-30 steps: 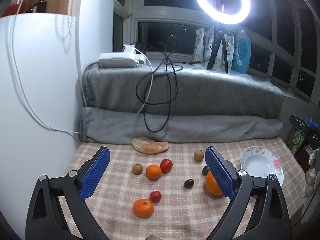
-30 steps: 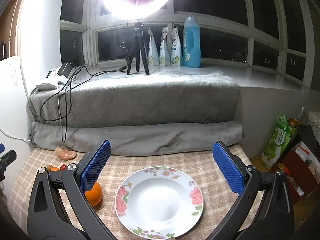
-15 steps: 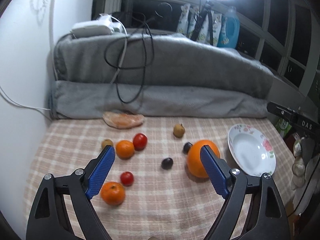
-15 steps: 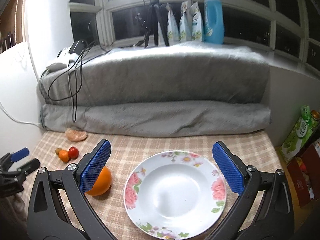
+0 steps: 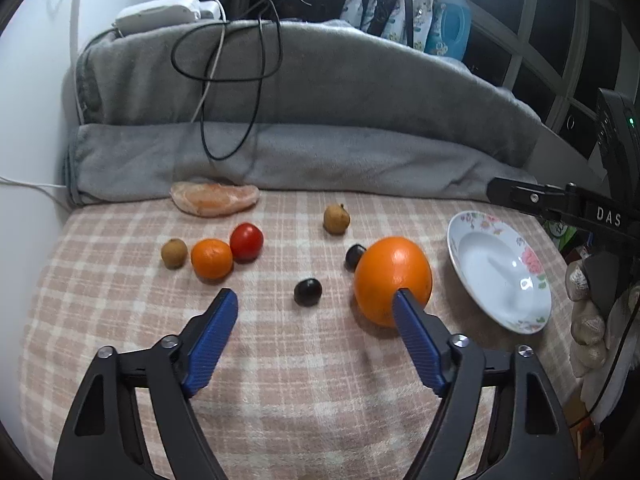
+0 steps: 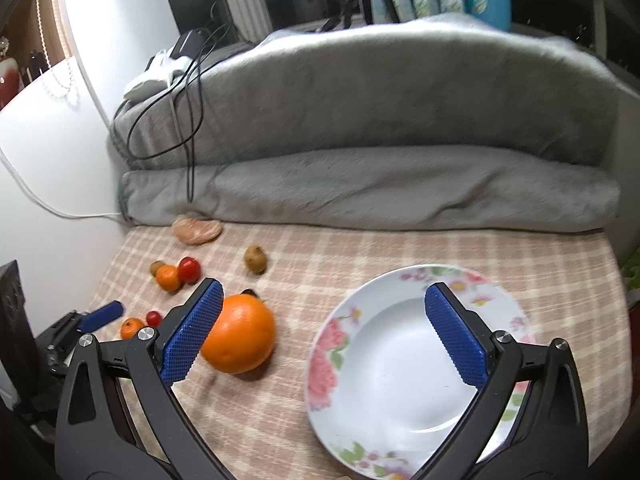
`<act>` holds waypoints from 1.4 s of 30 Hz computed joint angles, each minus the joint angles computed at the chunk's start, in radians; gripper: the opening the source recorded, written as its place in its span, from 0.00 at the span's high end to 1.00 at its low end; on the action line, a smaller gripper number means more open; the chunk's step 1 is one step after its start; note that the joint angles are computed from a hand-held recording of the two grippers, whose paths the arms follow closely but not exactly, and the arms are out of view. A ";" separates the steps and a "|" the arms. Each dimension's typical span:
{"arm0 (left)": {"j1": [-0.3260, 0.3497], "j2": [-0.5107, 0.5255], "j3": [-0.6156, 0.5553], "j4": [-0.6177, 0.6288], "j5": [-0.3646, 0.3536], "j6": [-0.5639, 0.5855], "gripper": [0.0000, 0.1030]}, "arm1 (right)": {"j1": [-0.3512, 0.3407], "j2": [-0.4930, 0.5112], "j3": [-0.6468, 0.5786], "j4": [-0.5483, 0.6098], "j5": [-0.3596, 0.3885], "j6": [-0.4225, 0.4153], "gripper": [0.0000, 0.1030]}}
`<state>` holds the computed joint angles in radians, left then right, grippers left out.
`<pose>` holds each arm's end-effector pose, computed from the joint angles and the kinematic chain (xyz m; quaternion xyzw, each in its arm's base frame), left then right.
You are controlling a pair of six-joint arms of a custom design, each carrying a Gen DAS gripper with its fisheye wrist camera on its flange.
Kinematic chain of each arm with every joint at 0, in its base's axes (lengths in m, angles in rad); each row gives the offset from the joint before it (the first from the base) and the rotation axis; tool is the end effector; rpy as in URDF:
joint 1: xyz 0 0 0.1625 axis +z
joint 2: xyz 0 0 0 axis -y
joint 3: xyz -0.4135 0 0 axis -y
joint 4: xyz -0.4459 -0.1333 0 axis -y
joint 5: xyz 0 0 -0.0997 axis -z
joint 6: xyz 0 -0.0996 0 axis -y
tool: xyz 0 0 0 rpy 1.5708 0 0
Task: Organize fruits
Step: 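Move the left tool to the large orange and close around it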
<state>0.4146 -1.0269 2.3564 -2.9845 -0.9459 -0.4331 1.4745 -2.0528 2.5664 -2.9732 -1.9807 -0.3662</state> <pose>-0.3134 -0.3472 0.0112 0.3242 0.8939 -0.2472 0.1866 0.0614 -0.3379 0.3296 0.0322 -0.8877 0.3676 0.2753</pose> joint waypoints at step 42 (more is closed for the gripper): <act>0.139 0.161 -0.088 -0.103 -0.327 0.037 0.48 | -0.059 0.198 -0.138 0.377 0.195 0.113 0.33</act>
<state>0.5538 -0.8656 2.2685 -3.0871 -1.2725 -0.3961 1.4158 -1.8544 2.4286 -2.5964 -1.7855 -0.2532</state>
